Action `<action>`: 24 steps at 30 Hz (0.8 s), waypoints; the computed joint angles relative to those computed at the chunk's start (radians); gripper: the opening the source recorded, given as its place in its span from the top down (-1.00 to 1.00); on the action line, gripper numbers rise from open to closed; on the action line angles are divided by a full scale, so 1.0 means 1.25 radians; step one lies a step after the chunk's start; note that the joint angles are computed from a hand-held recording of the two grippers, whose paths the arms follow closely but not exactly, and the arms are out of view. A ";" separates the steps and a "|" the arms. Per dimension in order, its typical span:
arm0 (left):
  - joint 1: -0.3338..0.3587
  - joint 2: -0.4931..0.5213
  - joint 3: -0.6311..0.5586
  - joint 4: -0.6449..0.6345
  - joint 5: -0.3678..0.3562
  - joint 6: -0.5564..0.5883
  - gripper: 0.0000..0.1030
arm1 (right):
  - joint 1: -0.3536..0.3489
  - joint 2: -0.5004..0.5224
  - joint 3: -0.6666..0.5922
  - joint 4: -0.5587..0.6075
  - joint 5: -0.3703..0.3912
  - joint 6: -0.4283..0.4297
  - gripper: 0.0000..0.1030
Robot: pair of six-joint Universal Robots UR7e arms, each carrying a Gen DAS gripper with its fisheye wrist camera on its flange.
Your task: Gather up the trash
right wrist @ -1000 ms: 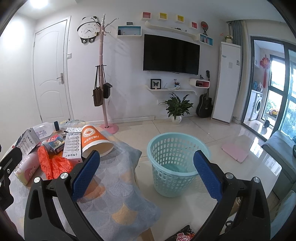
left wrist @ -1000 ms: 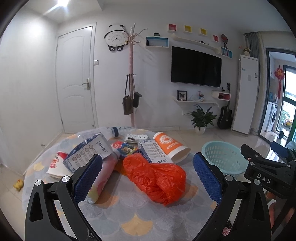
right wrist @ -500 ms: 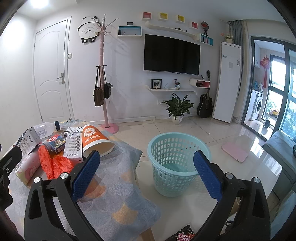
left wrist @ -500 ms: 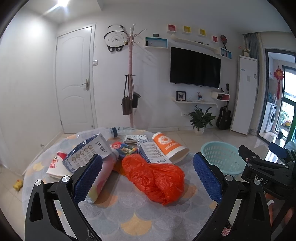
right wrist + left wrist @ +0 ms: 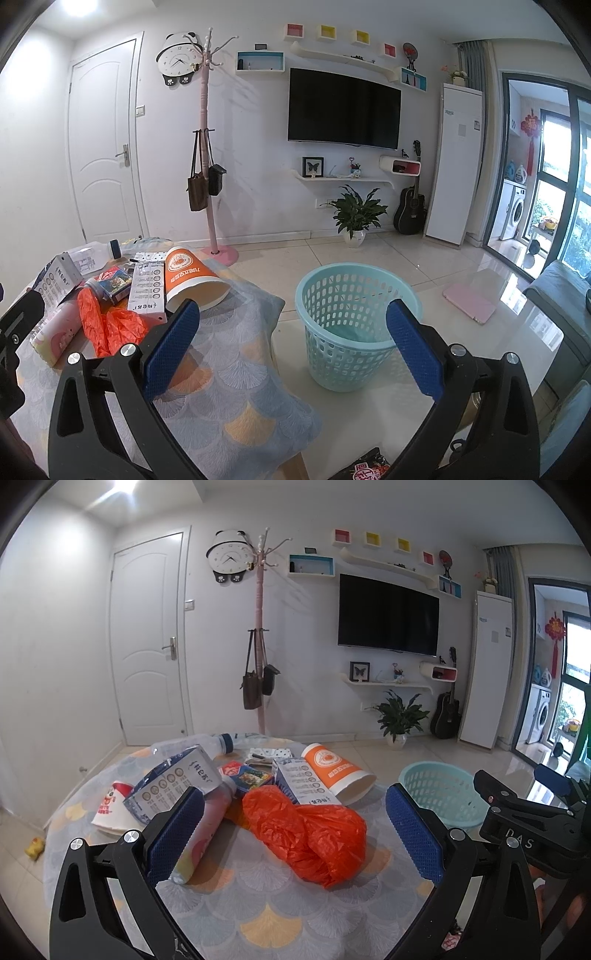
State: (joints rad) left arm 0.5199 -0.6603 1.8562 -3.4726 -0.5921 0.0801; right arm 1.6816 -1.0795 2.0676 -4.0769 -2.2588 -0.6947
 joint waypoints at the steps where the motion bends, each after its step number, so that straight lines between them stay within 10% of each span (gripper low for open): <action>1: 0.000 0.001 -0.001 0.002 0.001 -0.001 -0.85 | -0.001 0.002 -0.001 0.002 0.001 0.000 -0.87; 24: 0.037 -0.046 0.033 0.074 -0.056 -0.051 -0.85 | -0.024 0.002 -0.007 0.051 0.038 0.004 -0.87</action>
